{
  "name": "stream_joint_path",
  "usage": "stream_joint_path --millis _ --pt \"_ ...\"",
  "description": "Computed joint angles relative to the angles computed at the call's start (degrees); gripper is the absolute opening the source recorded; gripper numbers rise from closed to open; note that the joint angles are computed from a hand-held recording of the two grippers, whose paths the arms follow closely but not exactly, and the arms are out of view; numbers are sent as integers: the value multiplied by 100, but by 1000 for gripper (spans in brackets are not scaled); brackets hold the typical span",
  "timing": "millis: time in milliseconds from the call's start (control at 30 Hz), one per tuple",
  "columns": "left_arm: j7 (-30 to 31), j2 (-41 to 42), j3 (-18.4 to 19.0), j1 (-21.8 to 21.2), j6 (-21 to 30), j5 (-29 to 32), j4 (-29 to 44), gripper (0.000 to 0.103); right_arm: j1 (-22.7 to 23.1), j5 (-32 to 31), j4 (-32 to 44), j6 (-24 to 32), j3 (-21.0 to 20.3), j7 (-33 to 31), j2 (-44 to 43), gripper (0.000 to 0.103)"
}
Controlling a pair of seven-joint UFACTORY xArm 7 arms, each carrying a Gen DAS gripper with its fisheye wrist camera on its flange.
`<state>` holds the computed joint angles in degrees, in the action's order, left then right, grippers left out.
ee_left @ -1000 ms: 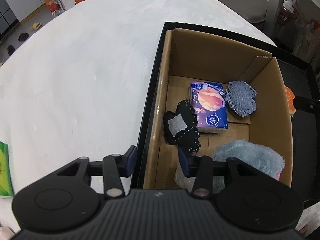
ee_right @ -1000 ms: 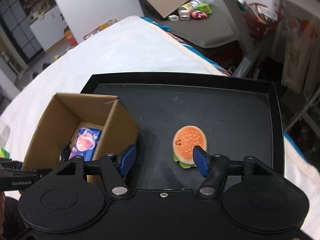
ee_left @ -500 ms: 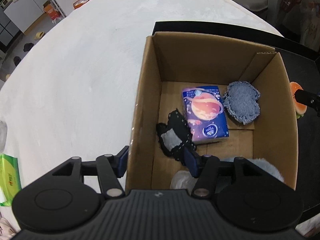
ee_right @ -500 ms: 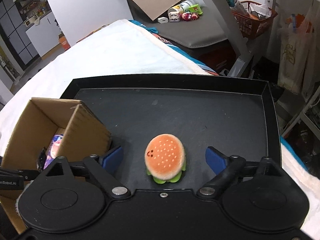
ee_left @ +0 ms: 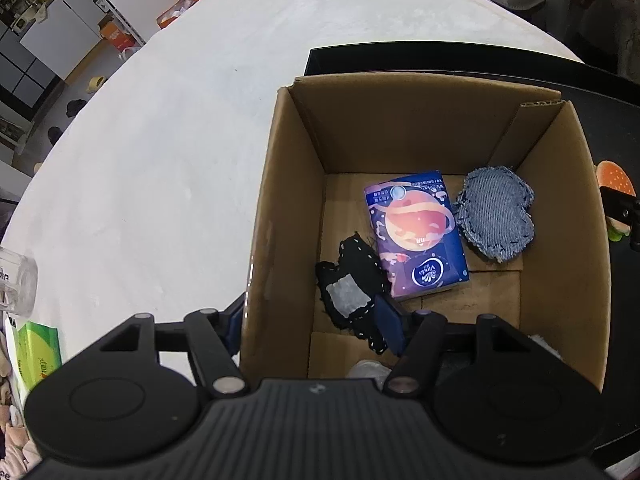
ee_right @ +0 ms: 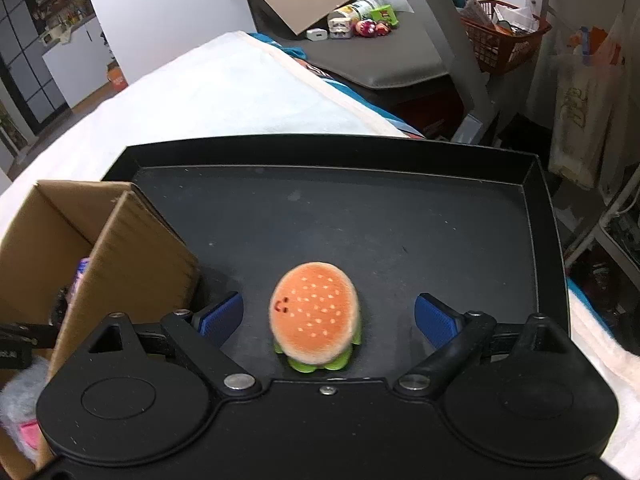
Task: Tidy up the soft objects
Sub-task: 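Lower the right gripper around the burger plush and close on it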
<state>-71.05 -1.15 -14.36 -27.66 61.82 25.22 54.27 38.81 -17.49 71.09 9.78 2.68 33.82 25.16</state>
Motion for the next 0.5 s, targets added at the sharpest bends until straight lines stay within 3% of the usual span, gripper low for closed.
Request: stream_joint_path --millis 100,267,367,500 --pt "-10 18 7 2 50 -8 42 64 -63 9 9 -16 57 -99 31 86" --pt "-9 38 -17 -33 195 30 120 64 -730 681 40 231 829 -1012 111 45" --pt "-8 18 -18 -52 198 9 122 64 -571 728 -37 168 653 -1087 62 40" --pt "-5 -76 -25 -50 173 -13 57 64 -635 974 -132 157 711 -1205 -12 39"
